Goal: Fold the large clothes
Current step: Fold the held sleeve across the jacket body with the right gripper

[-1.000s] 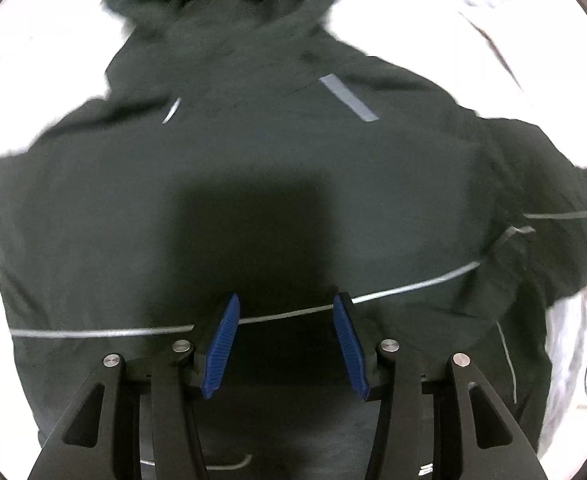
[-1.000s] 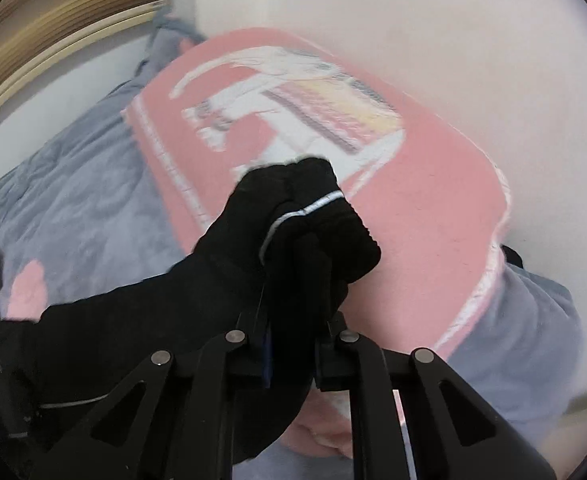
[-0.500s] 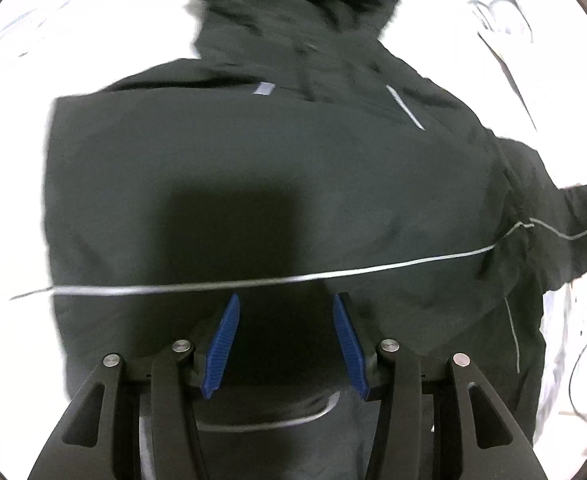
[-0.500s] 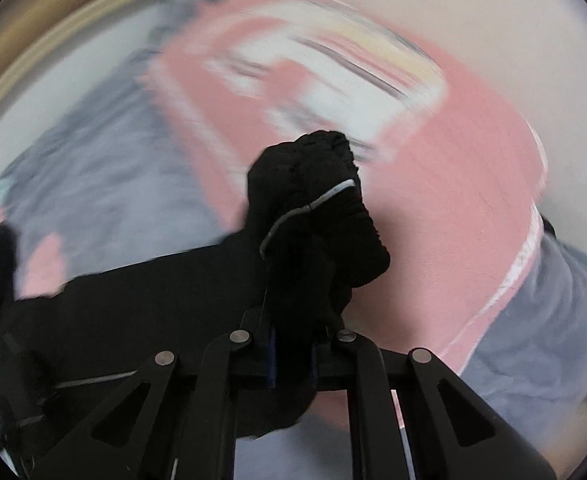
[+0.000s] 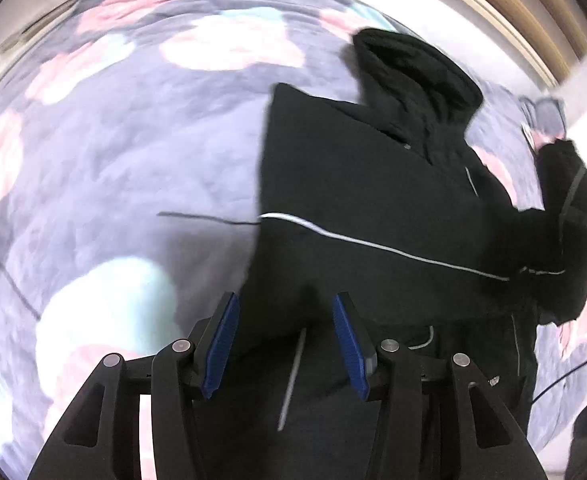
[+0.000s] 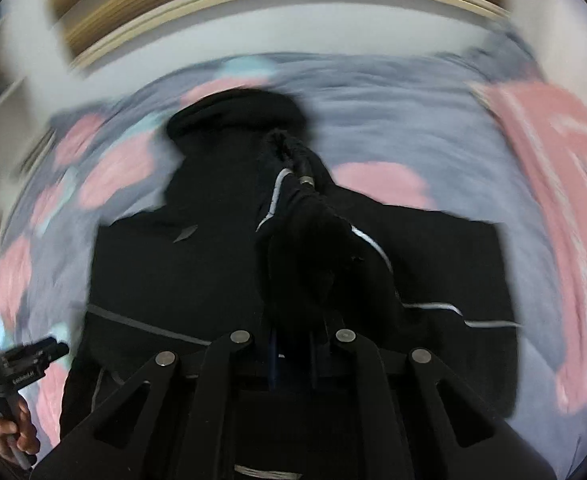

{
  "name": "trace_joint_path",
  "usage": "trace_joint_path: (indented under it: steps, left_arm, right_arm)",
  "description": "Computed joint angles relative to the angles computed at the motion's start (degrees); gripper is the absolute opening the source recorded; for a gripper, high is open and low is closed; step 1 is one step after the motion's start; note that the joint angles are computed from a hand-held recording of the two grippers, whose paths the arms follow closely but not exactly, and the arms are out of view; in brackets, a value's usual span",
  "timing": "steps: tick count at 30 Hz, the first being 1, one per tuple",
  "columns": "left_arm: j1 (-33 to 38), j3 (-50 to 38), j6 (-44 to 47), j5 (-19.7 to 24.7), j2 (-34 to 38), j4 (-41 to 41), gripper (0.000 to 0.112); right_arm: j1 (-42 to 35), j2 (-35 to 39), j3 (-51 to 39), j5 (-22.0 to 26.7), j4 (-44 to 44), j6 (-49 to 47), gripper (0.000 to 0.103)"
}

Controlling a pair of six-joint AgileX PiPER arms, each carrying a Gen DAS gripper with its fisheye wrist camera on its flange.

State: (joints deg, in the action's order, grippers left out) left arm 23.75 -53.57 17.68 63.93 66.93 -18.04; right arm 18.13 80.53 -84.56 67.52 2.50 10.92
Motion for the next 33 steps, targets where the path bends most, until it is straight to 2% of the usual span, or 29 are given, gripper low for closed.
trace_joint_path:
  steps: [4, 7, 10, 14, 15, 16, 17, 18, 19, 22, 23, 25, 28, 33]
  left_arm:
    - [5.8, 1.5, 4.8, 1.0, -0.3, -2.0, 0.050]
    - [7.0, 2.8, 5.9, 0.1, -0.4, -1.7, 0.050]
    - [8.4, 3.5, 7.0, -0.6, 0.2, -2.0, 0.050]
    - [8.9, 3.6, 7.5, -1.6, 2.0, -2.3, 0.050]
    - [8.8, 3.5, 7.6, -1.6, 2.5, -2.5, 0.050]
    - [8.7, 3.2, 7.9, -1.4, 3.0, -3.0, 0.050]
    - [8.3, 2.8, 8.3, -0.8, 3.4, -3.7, 0.050]
    - [7.2, 1.8, 9.0, -0.1, 4.1, -4.8, 0.050]
    - [6.0, 1.1, 9.3, 0.1, 4.5, -5.4, 0.050]
    - [2.0, -1.3, 9.0, 0.4, 5.8, -7.0, 0.050]
    - [0.0, -1.3, 7.6, -1.9, 5.9, -7.1, 0.051]
    - [-2.5, -3.1, 6.9, -2.9, 8.7, -8.7, 0.051]
    - [-5.1, -6.1, 6.1, -4.0, 14.4, -11.6, 0.051]
    - [-8.6, -9.9, 4.0, -5.3, 23.8, -16.2, 0.052]
  right_arm:
    - [18.1, 8.8, -5.5, -2.0, -3.6, 7.6, 0.013]
    - [27.3, 16.9, -7.8, -4.0, -9.1, 10.6, 0.013]
    - [28.8, 25.0, -9.6, -4.1, -7.8, 10.0, 0.015]
    - [28.8, 29.0, -8.1, -6.0, -6.6, 8.3, 0.022]
    - [28.1, 28.6, -7.5, -6.6, -4.6, 6.4, 0.024]
    - [26.6, 27.8, -7.1, -6.8, -0.4, 2.9, 0.036]
    - [24.5, 27.0, -6.7, -6.3, 4.6, -1.3, 0.055]
    - [22.2, 25.5, -5.5, -6.0, 9.8, -5.6, 0.060]
    - [20.3, 22.5, -3.0, -6.6, 12.8, -8.2, 0.061]
    - [15.9, 15.1, 3.3, -7.4, 14.0, -10.7, 0.064]
    - [14.0, 12.4, 5.8, -7.4, 13.3, -10.4, 0.066]
    - [10.3, 7.6, 10.4, -7.4, 11.0, -9.4, 0.067]
    - [0.5, 0.9, 17.0, -6.0, 8.8, -10.5, 0.067]
    - [-15.3, -4.1, 23.1, -3.6, 9.4, -16.0, 0.067]
